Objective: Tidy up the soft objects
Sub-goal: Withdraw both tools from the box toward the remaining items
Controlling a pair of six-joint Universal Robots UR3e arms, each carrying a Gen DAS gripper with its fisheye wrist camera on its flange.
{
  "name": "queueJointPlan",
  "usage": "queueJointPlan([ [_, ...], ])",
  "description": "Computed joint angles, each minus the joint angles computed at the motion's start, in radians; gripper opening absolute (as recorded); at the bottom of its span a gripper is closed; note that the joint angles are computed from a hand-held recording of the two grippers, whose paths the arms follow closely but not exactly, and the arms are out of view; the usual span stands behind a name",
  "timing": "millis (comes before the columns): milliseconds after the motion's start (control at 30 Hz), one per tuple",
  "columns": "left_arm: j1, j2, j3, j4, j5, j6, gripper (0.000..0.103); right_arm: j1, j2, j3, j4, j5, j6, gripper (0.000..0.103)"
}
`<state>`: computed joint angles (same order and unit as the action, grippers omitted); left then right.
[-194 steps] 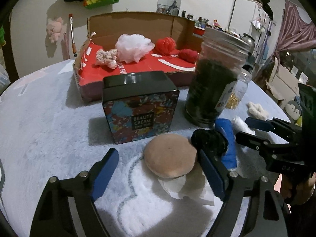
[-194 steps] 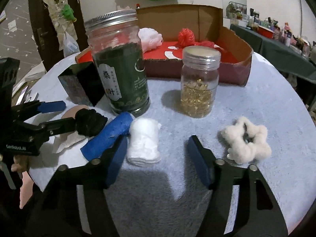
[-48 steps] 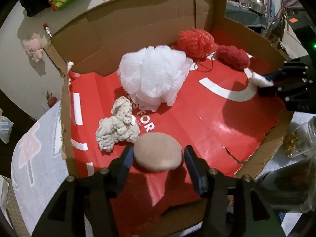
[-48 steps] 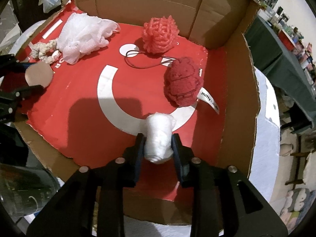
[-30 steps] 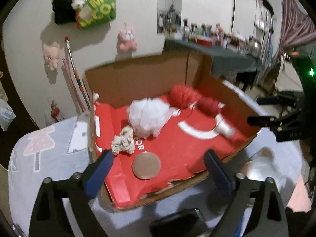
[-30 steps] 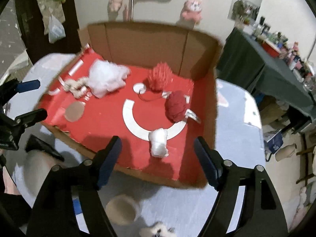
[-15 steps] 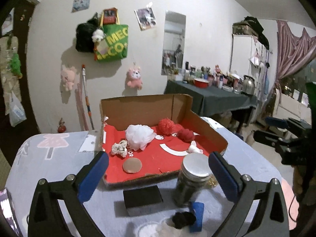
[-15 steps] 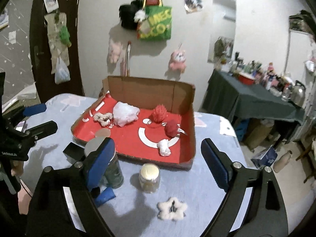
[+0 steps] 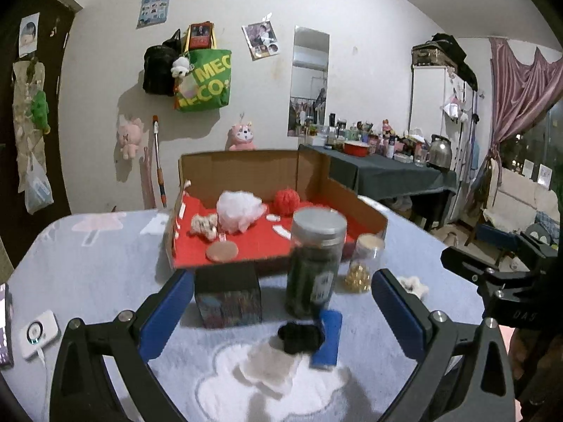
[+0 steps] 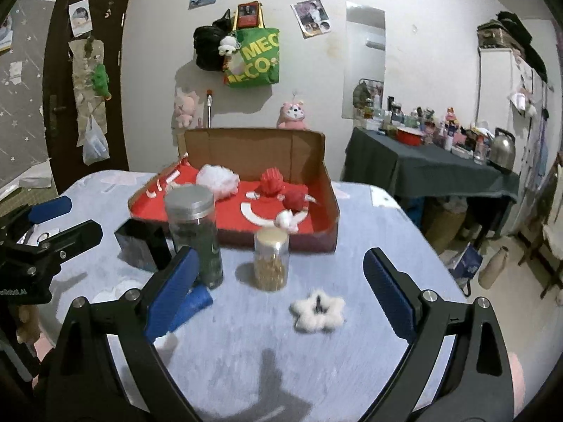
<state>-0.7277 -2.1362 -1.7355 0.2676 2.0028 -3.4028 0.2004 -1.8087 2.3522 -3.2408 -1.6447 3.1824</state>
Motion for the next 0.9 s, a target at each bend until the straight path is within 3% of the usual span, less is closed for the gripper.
queueJointPlan([
  [300, 0.011, -0.061, -0.065, 0.023, -0.025, -0.067, 0.103, 0.047, 0.181, 0.088, -0.186, -0.023, 0.05, 0.096],
  [533, 0.044, -0.087, -0.092, -0.01, -0.078, -0.117, 0.103, 0.053, 0.296, 0.068, -0.206, -0.002, 0.069, 0.096],
  [900, 0.078, -0.113, -0.041, -0.104, -0.129, -0.096, 0.103, -0.015, 0.341, 0.052, -0.195, 0.016, 0.028, 0.096],
])
